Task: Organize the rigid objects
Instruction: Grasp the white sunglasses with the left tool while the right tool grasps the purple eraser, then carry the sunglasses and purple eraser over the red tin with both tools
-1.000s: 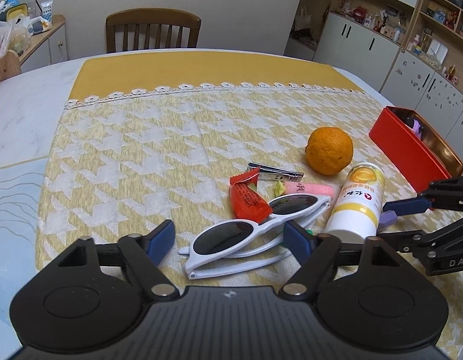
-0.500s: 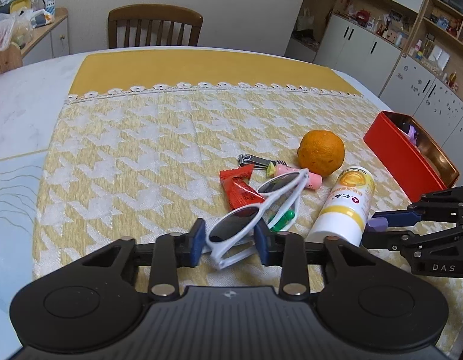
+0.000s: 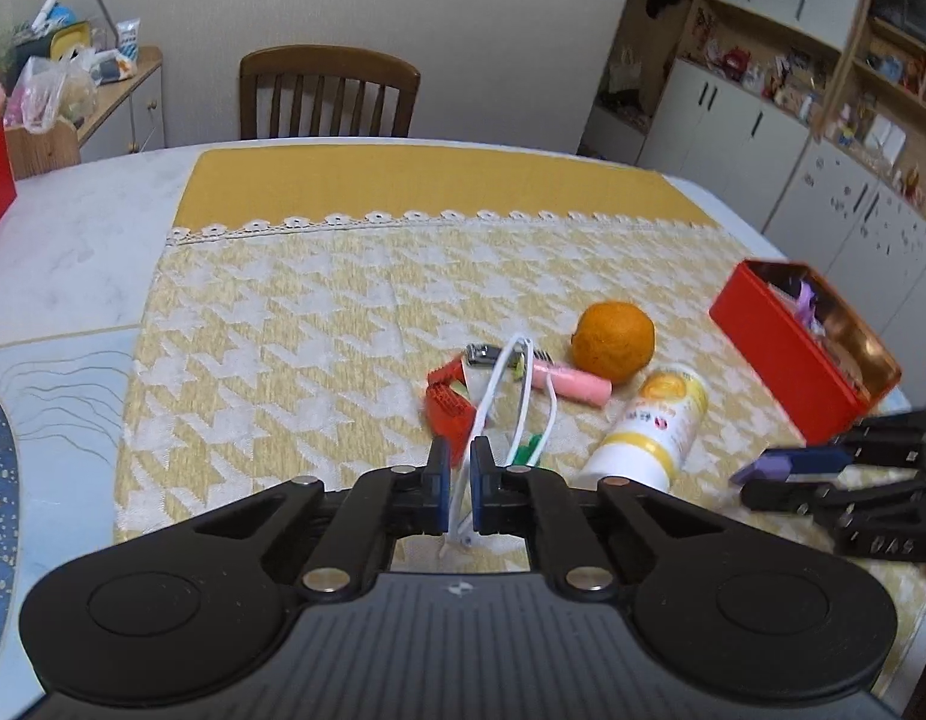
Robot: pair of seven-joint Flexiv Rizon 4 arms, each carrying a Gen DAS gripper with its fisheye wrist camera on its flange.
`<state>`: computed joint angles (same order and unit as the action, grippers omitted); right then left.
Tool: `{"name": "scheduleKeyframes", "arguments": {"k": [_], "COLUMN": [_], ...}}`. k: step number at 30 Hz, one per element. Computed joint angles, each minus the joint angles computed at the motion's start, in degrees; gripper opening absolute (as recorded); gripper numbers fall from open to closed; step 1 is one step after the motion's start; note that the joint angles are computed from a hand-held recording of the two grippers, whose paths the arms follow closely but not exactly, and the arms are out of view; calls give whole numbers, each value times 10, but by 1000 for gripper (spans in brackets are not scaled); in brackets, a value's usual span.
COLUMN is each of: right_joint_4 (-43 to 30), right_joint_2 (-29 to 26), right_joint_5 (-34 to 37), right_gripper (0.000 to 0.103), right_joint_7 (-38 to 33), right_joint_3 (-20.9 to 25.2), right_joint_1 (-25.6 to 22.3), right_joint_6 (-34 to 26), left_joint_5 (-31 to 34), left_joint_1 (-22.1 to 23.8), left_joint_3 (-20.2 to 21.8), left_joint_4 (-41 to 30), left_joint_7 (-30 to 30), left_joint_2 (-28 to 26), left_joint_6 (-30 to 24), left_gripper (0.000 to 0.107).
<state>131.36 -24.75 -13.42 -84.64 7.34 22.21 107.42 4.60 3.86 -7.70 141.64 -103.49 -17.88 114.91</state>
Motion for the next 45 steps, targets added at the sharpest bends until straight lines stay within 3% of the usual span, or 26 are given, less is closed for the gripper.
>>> {"name": "scheduleKeyframes", "arguments": {"k": [2,6,9,10,13,14,15,24,27,32,39,45], "right_joint_4": [6,14,19,21,26,28,30,40,41,42,40,34], "right_joint_2": [7,14,16,17,19,20,21,29,30,31,30,29], "right_joint_5": [1,2,5,5,2,1,1,17,25,37,44,40], "right_gripper": [31,31,31,31,31,31,31,31,31,31,31,31], "right_joint_7": [-1,-1,2,3,8,8,8,6,2,-1,-3,-6], "right_joint_3": [1,5,5,7,15,16,14,-9,-20,-30,-36,-31], "right_joint_1": [-2,-8,-10,-12,-22,-22,-21,3,15,27,35,29], "right_joint_6": [2,5,7,8,9,10,11,4,0,-4,-7,-5], "left_joint_5": [14,-13,48,54,45,35,22,-74,-84,-111,-163,-219], "left_joint_1": [13,-23,34,35,2,-14,-33,-116,-119,-133,-181,-223], "left_joint_3": [-13,10,-34,-35,-11,1,16,80,79,81,105,123], "left_joint_4": [2,4,0,-2,-6,-7,-7,-38,-44,-47,-46,-38], "left_joint_7": [-3,31,-4,-2,25,35,44,143,172,193,245,283], "left_joint_2": [3,3,2,3,0,-4,-10,-65,-77,-87,-90,-83], "left_joint_6": [-1,12,18,17,12,17,25,18,20,24,43,58], "left_gripper": [6,7,8,10,40,58,67,65,65,43,26,24]}}
